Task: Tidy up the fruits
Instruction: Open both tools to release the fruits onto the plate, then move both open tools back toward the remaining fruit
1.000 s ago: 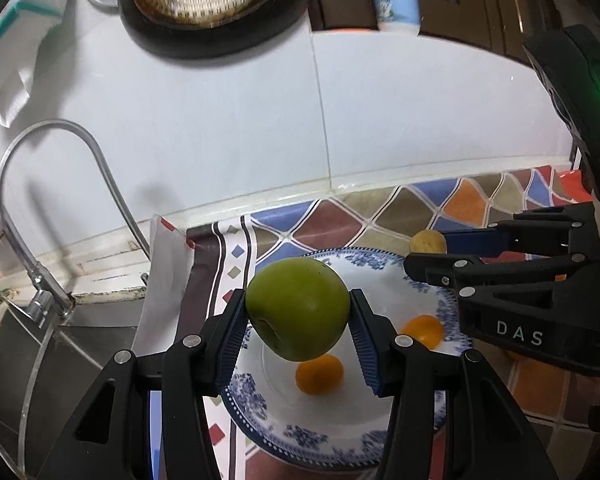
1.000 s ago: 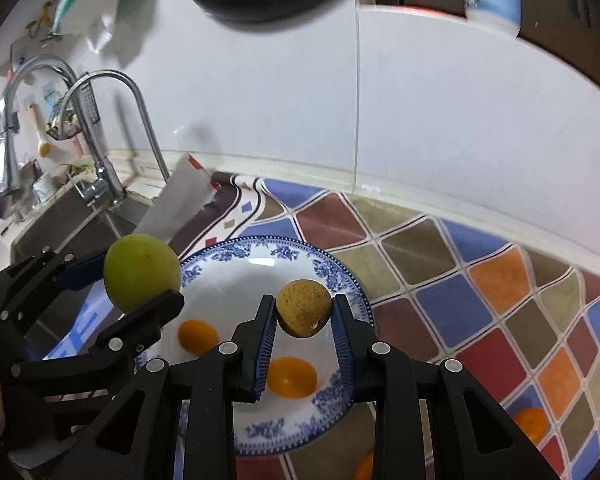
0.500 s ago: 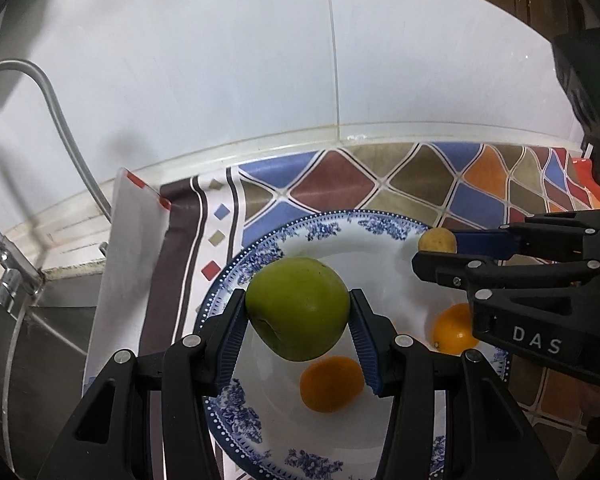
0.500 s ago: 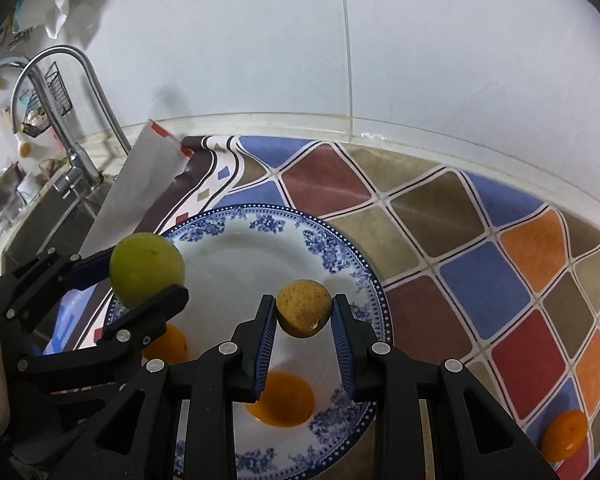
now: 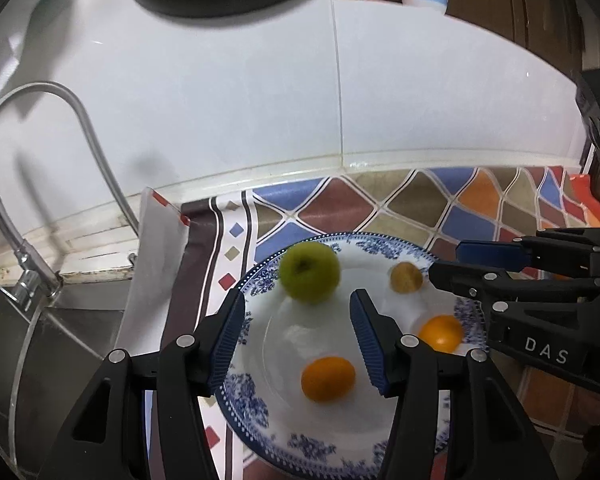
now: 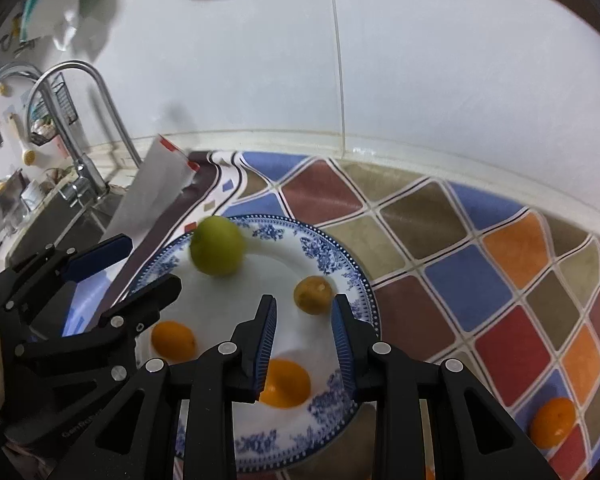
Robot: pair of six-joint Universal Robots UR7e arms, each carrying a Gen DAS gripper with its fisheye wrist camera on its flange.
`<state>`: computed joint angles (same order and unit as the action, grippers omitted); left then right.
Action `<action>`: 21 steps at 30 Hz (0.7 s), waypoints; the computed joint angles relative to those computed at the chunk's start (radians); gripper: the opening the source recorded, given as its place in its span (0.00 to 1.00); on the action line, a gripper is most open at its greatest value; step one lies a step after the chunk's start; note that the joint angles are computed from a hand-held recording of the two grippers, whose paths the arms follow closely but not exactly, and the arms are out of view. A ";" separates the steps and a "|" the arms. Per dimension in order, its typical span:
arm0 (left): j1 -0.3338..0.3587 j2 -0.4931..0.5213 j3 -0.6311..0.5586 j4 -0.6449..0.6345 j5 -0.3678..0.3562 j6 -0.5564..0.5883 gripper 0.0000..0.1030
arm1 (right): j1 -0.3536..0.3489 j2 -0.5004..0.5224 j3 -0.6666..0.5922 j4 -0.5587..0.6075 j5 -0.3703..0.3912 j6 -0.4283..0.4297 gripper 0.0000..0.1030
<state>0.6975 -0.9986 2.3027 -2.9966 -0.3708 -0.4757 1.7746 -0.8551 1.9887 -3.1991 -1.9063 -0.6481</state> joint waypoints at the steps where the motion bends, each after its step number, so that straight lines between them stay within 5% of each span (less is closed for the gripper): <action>1: -0.011 -0.008 0.008 0.014 0.004 -0.021 0.55 | 0.002 -0.011 0.014 -0.012 0.004 -0.006 0.29; 21: -0.304 -0.171 0.075 0.643 0.065 -0.638 0.79 | 0.012 -0.287 0.284 -0.189 0.070 -0.062 0.50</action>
<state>0.3932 -1.1691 2.3782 -2.3536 -0.3054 -1.1140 1.7867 -1.1420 2.2722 -3.3882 -1.8367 -0.7096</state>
